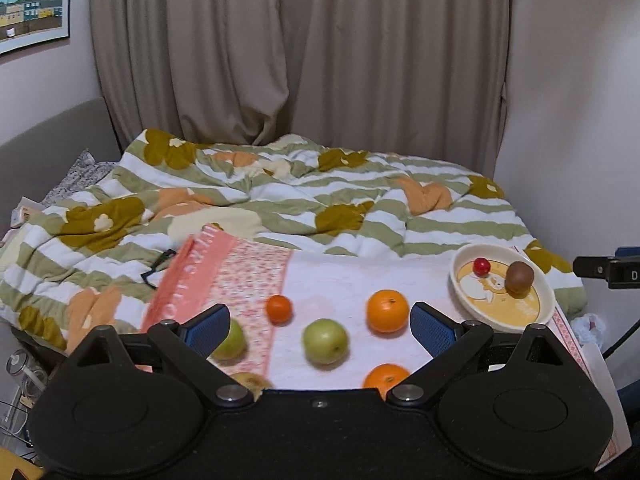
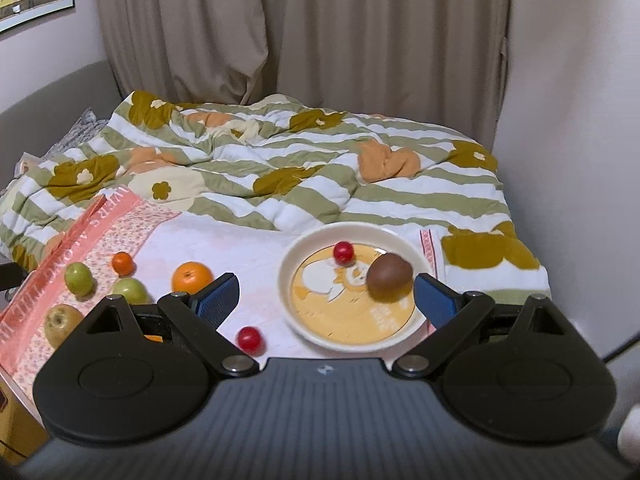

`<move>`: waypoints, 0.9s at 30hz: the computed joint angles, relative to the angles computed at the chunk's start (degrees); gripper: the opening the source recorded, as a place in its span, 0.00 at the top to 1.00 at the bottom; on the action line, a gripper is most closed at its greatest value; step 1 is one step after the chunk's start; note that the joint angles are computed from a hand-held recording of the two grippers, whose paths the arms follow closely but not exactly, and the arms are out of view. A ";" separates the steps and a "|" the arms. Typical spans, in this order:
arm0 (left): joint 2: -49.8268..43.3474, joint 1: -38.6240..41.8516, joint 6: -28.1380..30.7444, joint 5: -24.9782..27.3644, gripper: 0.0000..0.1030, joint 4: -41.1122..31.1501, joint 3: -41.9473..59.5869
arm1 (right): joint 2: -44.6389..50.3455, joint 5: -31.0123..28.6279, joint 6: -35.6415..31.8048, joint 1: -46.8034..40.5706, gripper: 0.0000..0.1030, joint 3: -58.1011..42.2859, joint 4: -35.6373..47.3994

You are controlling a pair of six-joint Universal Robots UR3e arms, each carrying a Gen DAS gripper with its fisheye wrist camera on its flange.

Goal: Organize fruits
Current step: 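Move both tools back over the remaining fruits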

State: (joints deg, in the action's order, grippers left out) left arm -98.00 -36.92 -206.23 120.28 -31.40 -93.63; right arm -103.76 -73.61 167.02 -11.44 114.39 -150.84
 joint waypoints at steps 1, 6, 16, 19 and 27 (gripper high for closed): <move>2.28 0.72 0.87 -0.72 0.04 1.24 -2.84 | -0.61 -1.83 1.68 1.79 0.00 0.56 -0.41; 10.46 3.88 5.33 -3.15 0.04 5.16 -13.14 | -2.20 -11.11 10.33 12.04 0.00 2.19 -1.26; 20.35 14.54 15.41 -14.19 0.04 15.38 -30.63 | 4.84 -30.48 26.99 31.52 0.00 3.04 -3.83; 20.04 17.12 18.92 -17.23 0.04 20.55 -35.35 | 8.72 -34.73 30.20 35.45 0.00 3.58 -5.45; 11.81 20.36 22.65 -21.33 0.05 30.49 -39.49 | 16.32 -37.23 34.15 39.09 0.00 6.92 -12.73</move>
